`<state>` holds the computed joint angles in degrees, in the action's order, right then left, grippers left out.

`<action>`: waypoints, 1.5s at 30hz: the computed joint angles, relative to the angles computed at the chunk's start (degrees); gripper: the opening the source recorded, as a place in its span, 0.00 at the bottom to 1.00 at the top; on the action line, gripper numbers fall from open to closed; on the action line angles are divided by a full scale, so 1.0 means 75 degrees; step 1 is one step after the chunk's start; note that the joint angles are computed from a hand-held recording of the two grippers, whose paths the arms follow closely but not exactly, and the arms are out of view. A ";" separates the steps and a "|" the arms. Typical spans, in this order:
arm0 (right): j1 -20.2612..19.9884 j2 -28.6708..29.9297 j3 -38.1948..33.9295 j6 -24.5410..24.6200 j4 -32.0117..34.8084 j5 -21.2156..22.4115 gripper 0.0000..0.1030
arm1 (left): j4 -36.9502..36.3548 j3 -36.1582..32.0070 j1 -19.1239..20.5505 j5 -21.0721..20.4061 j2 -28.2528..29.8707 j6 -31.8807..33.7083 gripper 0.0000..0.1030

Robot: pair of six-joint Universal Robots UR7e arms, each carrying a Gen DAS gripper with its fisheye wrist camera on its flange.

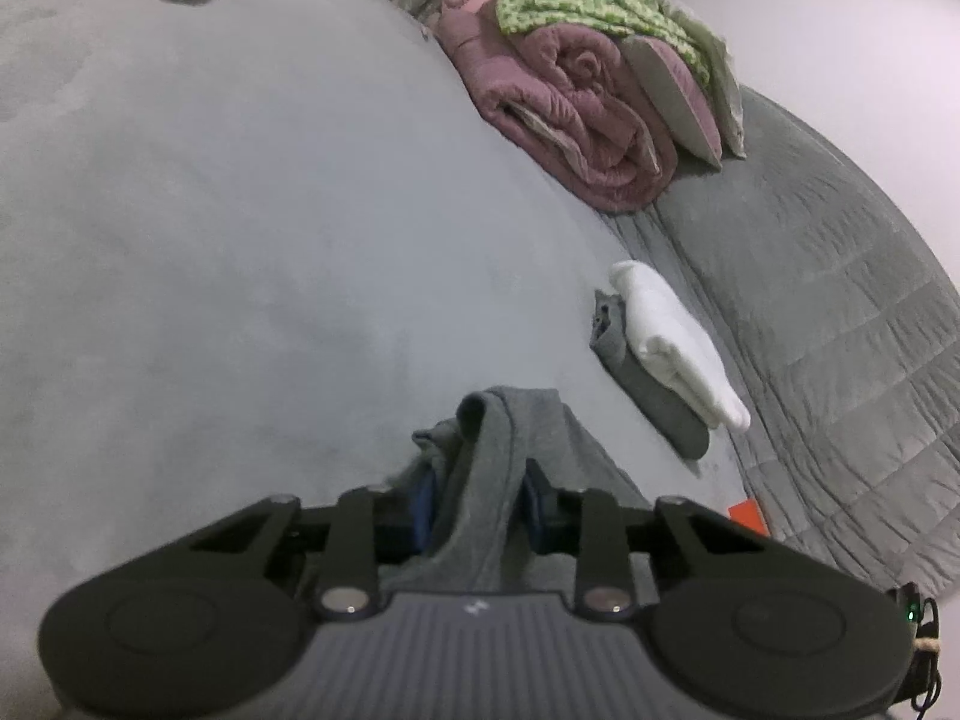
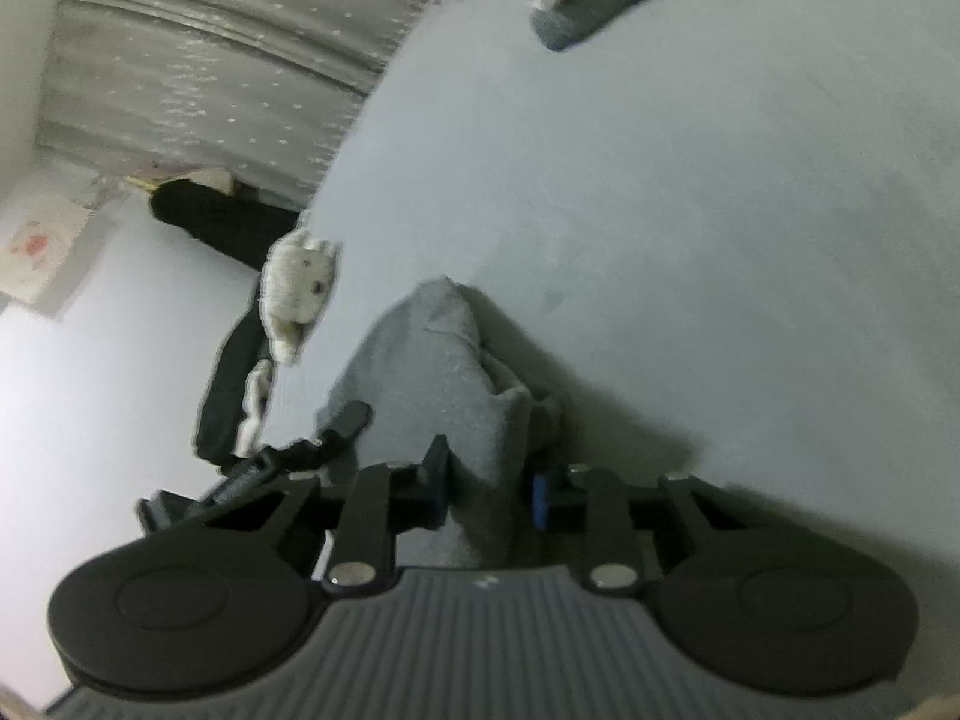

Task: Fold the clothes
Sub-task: 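Lift and carry the shirt to the white-and-grey cloth stack with both grippers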

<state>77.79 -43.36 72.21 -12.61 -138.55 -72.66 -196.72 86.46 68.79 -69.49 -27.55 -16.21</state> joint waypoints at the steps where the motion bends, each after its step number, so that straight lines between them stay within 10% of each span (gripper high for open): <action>1: 0.0006 0.0013 -0.0054 0.0029 -0.0014 0.0040 0.26 | -0.0045 0.0069 -0.0024 -0.0019 -0.0044 -0.0044 0.28; 14: 0.0009 0.0198 -0.0221 0.0275 -0.0332 -0.0521 0.52 | -0.0027 0.0101 0.0124 -0.0038 -0.0178 -0.0262 0.65; 20: -0.0073 0.0165 -0.0153 0.0329 -0.0023 -0.0320 0.54 | 0.0294 -0.0255 0.0232 -0.0380 0.0044 -0.0301 0.67; 24: -0.0078 0.0176 0.0053 0.0029 -0.0359 -0.0271 0.54 | 0.0324 -0.0378 0.0225 -0.0519 0.0164 -0.0182 0.65; 29: 0.0003 0.0266 -0.0232 0.0180 -0.0088 -0.0387 0.35 | 0.0101 -0.0386 0.0212 -0.0507 0.0312 -0.0277 0.33; 45: 0.0069 0.0549 -0.1813 0.0971 0.0217 0.0188 0.28 | 0.0792 -0.2322 -0.0346 -0.0598 0.1042 -0.0801 0.28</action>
